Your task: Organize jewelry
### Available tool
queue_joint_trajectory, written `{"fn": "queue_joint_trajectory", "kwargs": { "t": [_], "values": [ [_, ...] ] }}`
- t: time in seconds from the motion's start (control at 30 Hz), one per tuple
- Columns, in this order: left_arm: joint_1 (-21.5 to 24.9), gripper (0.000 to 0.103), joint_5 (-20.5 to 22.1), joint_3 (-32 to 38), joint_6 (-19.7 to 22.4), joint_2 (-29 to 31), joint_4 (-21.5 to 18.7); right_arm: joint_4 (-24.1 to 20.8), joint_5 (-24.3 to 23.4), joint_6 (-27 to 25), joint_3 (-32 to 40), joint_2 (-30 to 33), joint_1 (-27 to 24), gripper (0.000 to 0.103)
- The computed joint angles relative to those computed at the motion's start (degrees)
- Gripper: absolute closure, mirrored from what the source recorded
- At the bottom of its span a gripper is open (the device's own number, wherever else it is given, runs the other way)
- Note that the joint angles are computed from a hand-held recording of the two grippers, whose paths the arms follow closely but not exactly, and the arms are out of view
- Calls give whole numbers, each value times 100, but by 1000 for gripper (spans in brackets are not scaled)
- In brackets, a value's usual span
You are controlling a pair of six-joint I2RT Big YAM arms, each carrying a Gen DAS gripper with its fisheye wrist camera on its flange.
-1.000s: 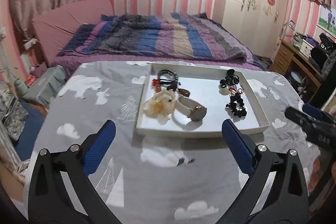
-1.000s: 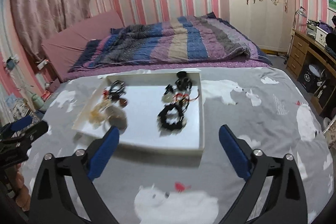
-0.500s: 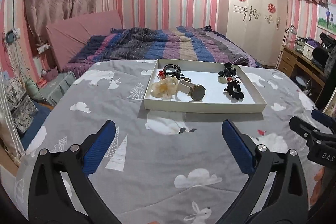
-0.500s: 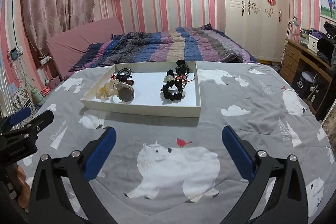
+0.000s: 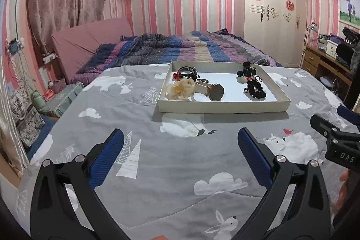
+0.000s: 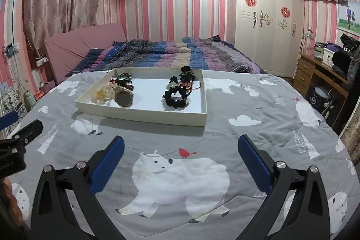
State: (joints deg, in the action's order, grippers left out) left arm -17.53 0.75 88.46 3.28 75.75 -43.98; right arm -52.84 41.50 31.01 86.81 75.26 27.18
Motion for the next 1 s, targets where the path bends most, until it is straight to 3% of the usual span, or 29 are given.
{"fn": "queue_joint_trajectory", "kwargs": {
  "t": [0.13, 0.33, 0.6, 0.83, 1.0],
  "values": [
    [43, 3, -191, -50, -85, -14, 95, 111, -19, -32, -80, -72, 9, 2],
    [107, 3, 9, 74, -209, 100, -141, 178, 166, -79, -146, -94, 50, 2],
    [23, 3, -120, 2, -143, 71, -96, 244, 27, 43, -228, -180, -10, 2],
    [81, 3, 134, 82, -196, 136, -253, 191, -227, 81, -202, -158, -61, 2],
    [78, 3, 50, 104, -252, 172, -271, 239, -185, 100, -234, -172, -70, 2]
  ]
}}
